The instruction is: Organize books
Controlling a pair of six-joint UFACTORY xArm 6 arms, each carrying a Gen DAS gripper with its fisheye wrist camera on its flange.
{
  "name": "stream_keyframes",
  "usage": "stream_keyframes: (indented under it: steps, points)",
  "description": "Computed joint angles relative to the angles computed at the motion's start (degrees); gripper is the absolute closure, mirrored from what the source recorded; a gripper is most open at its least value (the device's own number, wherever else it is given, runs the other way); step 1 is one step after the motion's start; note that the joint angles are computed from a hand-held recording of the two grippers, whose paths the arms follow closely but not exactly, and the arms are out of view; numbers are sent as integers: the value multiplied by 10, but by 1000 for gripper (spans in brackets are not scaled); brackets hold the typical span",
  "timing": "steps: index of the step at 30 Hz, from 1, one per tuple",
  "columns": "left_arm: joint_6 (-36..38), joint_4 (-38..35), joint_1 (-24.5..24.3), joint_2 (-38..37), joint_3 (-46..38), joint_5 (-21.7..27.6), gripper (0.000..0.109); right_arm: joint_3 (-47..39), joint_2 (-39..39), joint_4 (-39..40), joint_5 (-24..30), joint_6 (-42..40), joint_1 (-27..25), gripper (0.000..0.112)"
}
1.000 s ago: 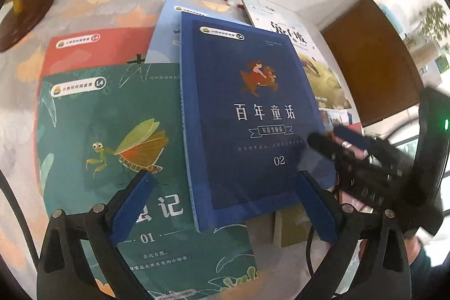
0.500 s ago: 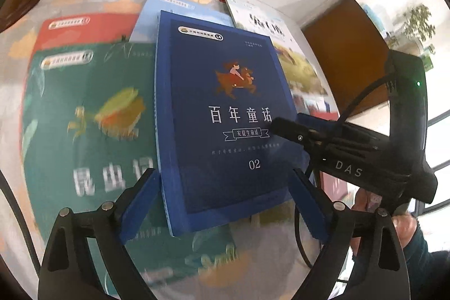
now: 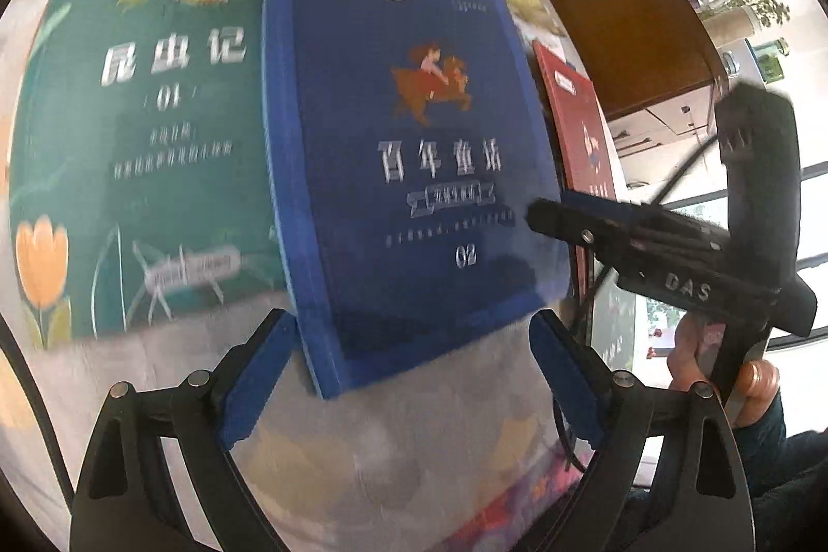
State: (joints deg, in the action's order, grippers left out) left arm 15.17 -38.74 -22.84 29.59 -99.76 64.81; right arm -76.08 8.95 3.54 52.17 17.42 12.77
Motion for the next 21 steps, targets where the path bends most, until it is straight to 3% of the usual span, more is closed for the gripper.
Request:
stream_keyframes:
  steps: [2, 6, 11, 13, 17, 19, 21]
  points:
    - [-4, -5, 2, -4, 7, 4, 19, 41, -29, 17, -11, 0, -6, 53]
    - [-22, -28, 10, -8, 18, 2, 22, 95, -55, 104, -40, -34, -21, 53]
    - [-18, -66, 31, -27, 57, -4, 22, 126, -76, 112, -72, -54, -13, 53]
    - [-20, -53, 28, -28, 54, -5, 22, 129, -76, 112, -79, -59, -10, 60]
    - [-28, -16, 15, -32, 53, -28, 24, 133, -72, 110, -100, -51, -7, 61]
    - [-31, -12, 14, -26, 44, -26, 27, 130, -69, 124, -102, -69, -6, 72]
    - [-36, -2, 10, -19, 35, -30, 30, 130, -69, 148, -97, -83, -5, 74]
